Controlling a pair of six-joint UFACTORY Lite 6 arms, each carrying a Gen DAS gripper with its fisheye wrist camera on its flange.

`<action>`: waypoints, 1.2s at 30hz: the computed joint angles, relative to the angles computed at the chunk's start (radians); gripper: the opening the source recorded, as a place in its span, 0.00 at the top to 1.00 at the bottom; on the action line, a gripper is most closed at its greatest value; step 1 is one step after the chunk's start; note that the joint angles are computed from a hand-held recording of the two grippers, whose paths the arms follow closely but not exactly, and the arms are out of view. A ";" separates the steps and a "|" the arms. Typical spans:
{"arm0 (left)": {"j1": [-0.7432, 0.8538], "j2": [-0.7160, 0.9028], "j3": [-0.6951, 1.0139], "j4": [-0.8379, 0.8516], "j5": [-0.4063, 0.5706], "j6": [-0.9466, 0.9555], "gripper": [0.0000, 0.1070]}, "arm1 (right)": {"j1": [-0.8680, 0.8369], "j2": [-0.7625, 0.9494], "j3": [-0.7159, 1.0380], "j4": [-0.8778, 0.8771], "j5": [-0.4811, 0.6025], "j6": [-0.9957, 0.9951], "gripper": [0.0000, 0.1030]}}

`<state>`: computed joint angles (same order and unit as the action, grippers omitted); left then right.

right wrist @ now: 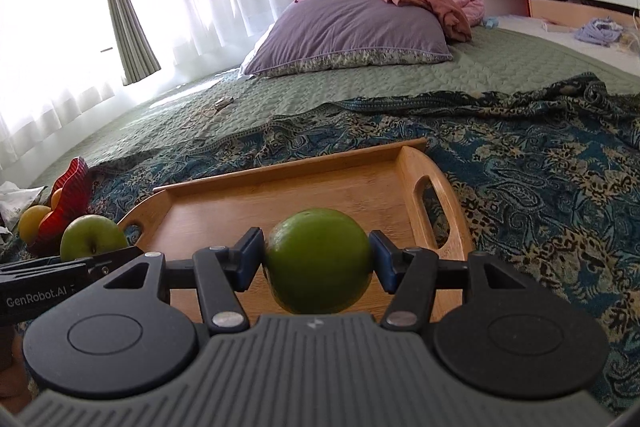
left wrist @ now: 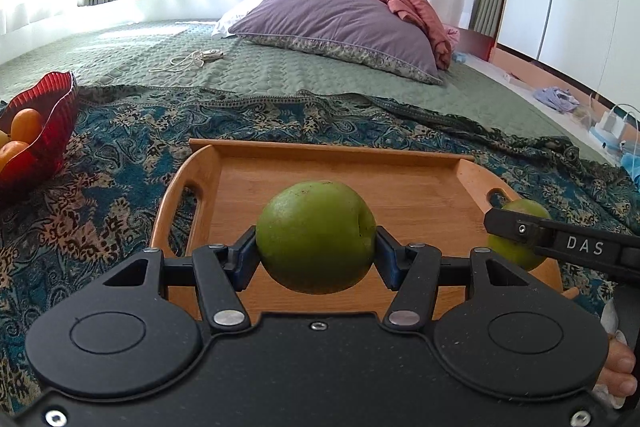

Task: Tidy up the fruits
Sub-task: 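Carry both held green fruits over the wooden tray and lower them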

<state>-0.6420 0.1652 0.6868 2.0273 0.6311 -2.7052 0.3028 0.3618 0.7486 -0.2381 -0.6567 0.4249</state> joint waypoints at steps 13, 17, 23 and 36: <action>0.165 0.167 0.162 0.095 -0.114 0.011 0.48 | -0.030 0.206 0.362 -0.112 0.255 0.123 0.41; 0.182 0.179 0.170 0.125 -0.113 -0.015 0.48 | -0.025 0.252 0.424 -0.103 0.288 0.124 0.41; 0.199 0.193 0.173 0.151 -0.112 -0.040 0.48 | -0.021 0.302 0.479 -0.045 0.314 0.074 0.41; 0.206 0.222 0.168 0.212 -0.100 -0.105 0.48 | -0.027 0.337 0.499 -0.017 0.291 0.055 0.41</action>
